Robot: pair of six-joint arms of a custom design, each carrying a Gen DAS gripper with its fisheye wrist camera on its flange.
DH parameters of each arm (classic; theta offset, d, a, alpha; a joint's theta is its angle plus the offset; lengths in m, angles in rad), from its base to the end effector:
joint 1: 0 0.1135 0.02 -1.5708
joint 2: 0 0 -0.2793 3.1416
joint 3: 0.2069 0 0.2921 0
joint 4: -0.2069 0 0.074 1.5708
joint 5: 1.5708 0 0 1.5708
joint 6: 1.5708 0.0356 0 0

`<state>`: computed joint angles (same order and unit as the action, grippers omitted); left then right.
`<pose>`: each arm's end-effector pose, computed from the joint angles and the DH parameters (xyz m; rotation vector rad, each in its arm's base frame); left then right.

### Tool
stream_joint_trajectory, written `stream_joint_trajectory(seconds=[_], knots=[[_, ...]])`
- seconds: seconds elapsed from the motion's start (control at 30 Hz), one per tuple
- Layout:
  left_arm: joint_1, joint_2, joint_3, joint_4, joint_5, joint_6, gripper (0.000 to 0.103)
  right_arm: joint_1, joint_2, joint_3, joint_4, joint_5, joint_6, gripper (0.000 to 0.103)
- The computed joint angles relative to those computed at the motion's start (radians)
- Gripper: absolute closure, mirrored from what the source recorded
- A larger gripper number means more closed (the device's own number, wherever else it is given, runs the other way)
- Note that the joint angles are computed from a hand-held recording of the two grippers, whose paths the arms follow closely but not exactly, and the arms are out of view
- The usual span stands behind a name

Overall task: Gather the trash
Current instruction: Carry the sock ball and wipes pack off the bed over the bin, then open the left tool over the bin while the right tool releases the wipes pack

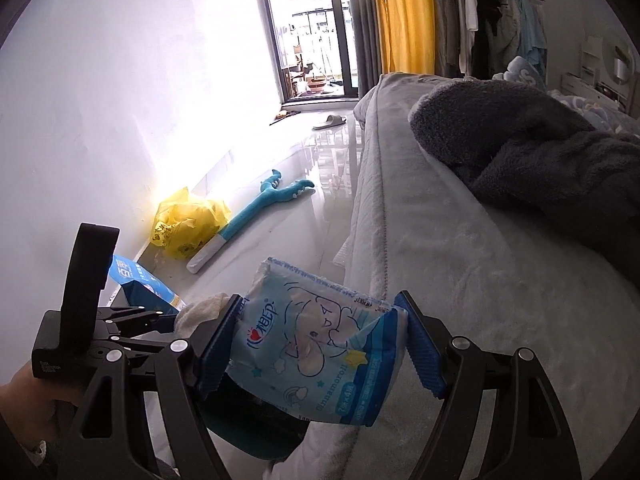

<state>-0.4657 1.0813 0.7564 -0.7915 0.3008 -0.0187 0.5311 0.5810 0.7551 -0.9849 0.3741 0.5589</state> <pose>0.1973 -0.1110 0.2286 0.6959 2.6315 -0.5511 0.1200 0.0554 0.2978 0.2065 2.3044 0.1043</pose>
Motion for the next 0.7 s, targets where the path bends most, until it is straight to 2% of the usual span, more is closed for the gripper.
stream_joint_trajectory(seconds=[0.37, 0.53, 0.7], knots=[[0.050, 0.155, 0.049, -0.023, 0.004, 0.074, 0.041, -0.115, 0.118, 0.004, 0.137, -0.114, -0.090, 0.026], [0.067, 0.182, 0.062, -0.036, 0.004, 0.108, 0.021, -0.124, 0.184, 0.009, 0.187, -0.140, -0.104, 0.026], [0.110, 0.145, 0.080, -0.047, 0.006, 0.128, 0.015, -0.120, 0.253, 0.009, 0.224, -0.160, -0.096, 0.026]])
